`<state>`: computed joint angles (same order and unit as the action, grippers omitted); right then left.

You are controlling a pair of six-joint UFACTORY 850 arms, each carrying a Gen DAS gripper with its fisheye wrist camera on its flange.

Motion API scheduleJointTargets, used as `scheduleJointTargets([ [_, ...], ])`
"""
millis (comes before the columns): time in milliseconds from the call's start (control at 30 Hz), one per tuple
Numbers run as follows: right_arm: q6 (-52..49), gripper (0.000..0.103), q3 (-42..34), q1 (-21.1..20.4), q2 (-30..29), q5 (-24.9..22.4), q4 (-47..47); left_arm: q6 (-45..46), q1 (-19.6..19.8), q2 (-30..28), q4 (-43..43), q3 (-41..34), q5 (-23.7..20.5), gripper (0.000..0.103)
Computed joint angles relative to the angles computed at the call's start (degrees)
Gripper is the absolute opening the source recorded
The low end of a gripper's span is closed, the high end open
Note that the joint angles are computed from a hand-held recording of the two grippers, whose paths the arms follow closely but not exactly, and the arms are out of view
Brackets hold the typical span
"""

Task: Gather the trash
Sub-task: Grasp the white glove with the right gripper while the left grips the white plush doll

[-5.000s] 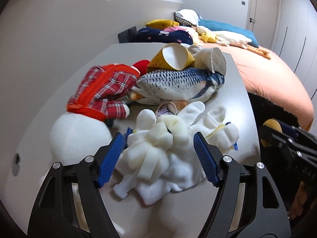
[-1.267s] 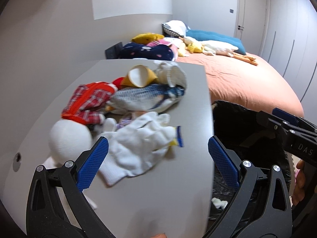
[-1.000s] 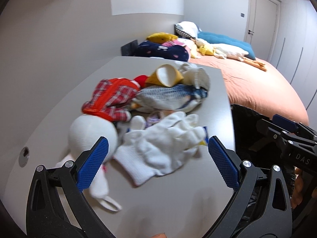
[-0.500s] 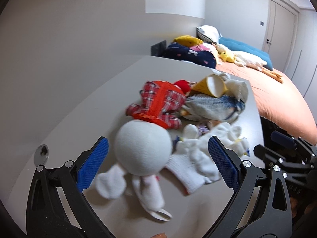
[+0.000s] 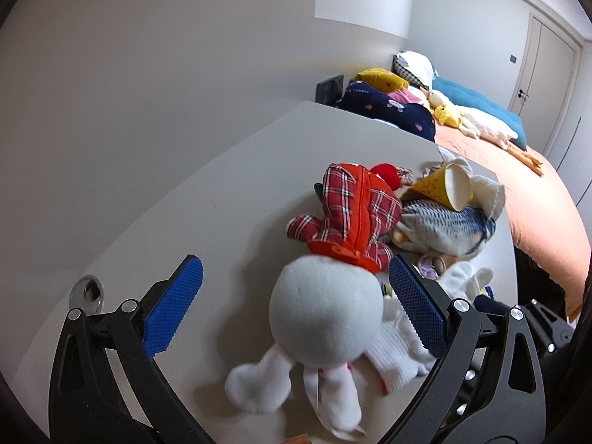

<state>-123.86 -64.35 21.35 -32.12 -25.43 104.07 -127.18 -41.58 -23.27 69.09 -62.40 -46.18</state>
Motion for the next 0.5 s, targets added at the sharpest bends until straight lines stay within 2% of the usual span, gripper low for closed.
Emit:
scheduleJointTargets([
  [33,-1.48,0.070,-0.04,0.35,-0.24,0.90,0.99,0.63,0.39,-0.29,-0.01,-0.30,0.42,0.097],
  [100,-1.77,0.055,-0.58,0.99,-1.14,2.99,0.37,2.14,1.42,-1.01,0.20,-1.12,1.61,0.097],
  [133,0.39,0.051,-1.16,1.08,-1.74,3.69,-1.66,2.78,1.84,-1.36,0.33,-1.51,2.21,0.097],
  [200,-1.90,0.038,-1.26,1.02,-2.30,3.76,0.82,4.85,2.91,-2.47,-0.04,-2.79,3.75,0.097],
  [233,-2.67,0.036,-1.30,0.96,-2.37,3.95,1.49,5.49,3.18,-2.90,-0.20,-3.23,4.15,0.097],
  [300,0.89,0.020,-2.09,0.28,-2.85,2.84,-1.19,7.73,4.10,-4.26,-1.01,-4.72,5.57,0.097],
  [433,9.98,0.011,-4.33,-1.29,-4.21,-0.77,-8.94,14.14,5.62,-7.49,-5.72,-8.28,6.57,0.097],
  [500,10.68,0.010,-4.47,-1.85,-4.27,-2.34,-9.24,16.11,5.96,-8.77,-7.22,-9.59,6.17,0.086],
])
